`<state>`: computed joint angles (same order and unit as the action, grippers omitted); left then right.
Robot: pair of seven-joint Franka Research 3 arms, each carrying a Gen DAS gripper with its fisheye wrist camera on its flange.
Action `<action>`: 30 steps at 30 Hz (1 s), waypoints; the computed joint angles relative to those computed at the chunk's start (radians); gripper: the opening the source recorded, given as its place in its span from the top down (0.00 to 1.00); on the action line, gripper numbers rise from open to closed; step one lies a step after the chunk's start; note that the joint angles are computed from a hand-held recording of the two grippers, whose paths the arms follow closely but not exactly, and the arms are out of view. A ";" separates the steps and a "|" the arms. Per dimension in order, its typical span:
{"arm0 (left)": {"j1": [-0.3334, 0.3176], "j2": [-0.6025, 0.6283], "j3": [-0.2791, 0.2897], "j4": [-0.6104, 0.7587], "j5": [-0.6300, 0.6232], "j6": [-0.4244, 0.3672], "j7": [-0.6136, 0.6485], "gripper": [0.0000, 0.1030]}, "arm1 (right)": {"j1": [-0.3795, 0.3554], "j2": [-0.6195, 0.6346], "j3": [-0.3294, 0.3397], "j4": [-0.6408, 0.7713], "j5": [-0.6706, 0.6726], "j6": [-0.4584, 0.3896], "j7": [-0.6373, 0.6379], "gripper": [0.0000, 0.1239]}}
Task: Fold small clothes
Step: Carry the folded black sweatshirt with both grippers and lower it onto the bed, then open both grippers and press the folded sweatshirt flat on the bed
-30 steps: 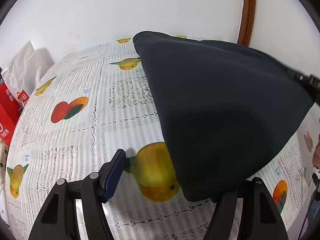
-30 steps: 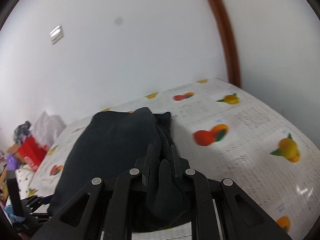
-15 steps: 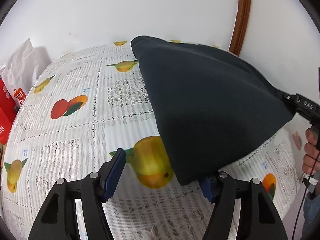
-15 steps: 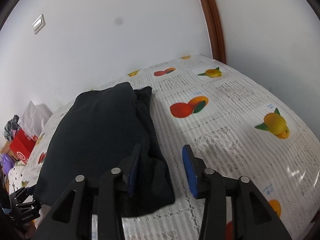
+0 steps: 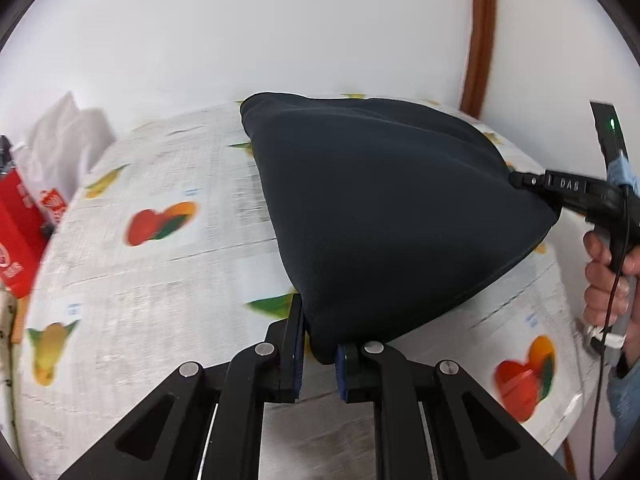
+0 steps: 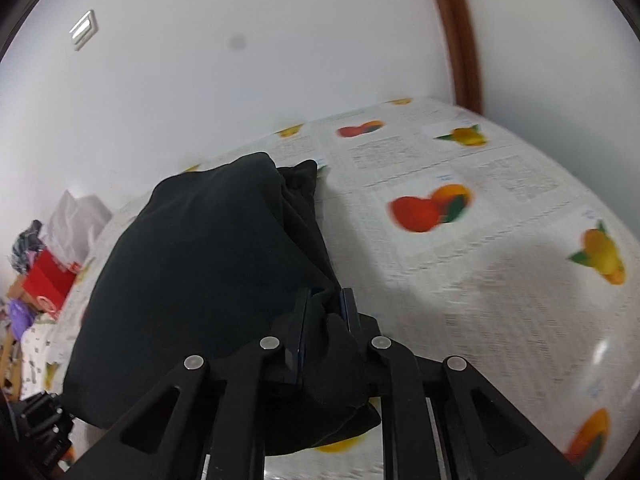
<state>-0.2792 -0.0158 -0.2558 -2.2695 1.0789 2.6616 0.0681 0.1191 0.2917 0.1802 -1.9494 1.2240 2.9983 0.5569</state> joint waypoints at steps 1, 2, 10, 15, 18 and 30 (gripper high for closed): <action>0.000 -0.018 0.001 -0.018 -0.008 -0.018 0.003 0.88 | 0.003 0.004 0.004 0.006 -0.003 -0.007 -0.001 0.89; 0.004 -0.037 0.002 -0.038 -0.017 -0.028 0.005 0.88 | 0.008 0.008 0.013 0.012 -0.001 -0.012 -0.011 0.89; 0.051 -0.103 -0.001 -0.116 -0.099 -0.004 0.050 0.86 | 0.013 -0.053 0.036 -0.037 0.211 -0.104 -0.297 0.85; 0.055 -0.128 -0.014 -0.143 -0.140 0.013 0.082 0.82 | 0.049 -0.127 -0.023 -0.124 0.291 -0.120 -0.420 0.82; 0.057 -0.185 -0.011 -0.201 -0.186 0.061 0.092 0.79 | 0.076 -0.172 -0.062 -0.173 0.223 -0.125 -0.387 0.81; 0.147 -0.267 -0.031 -0.208 -0.292 0.109 0.204 0.64 | 0.110 -0.104 -0.095 0.010 -0.204 -0.122 -0.001 0.64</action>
<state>-0.1319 -0.2828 -0.2868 -2.4778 0.7870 2.7709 0.2718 0.2293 0.1879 0.0848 -1.9399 1.0195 2.8761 0.5561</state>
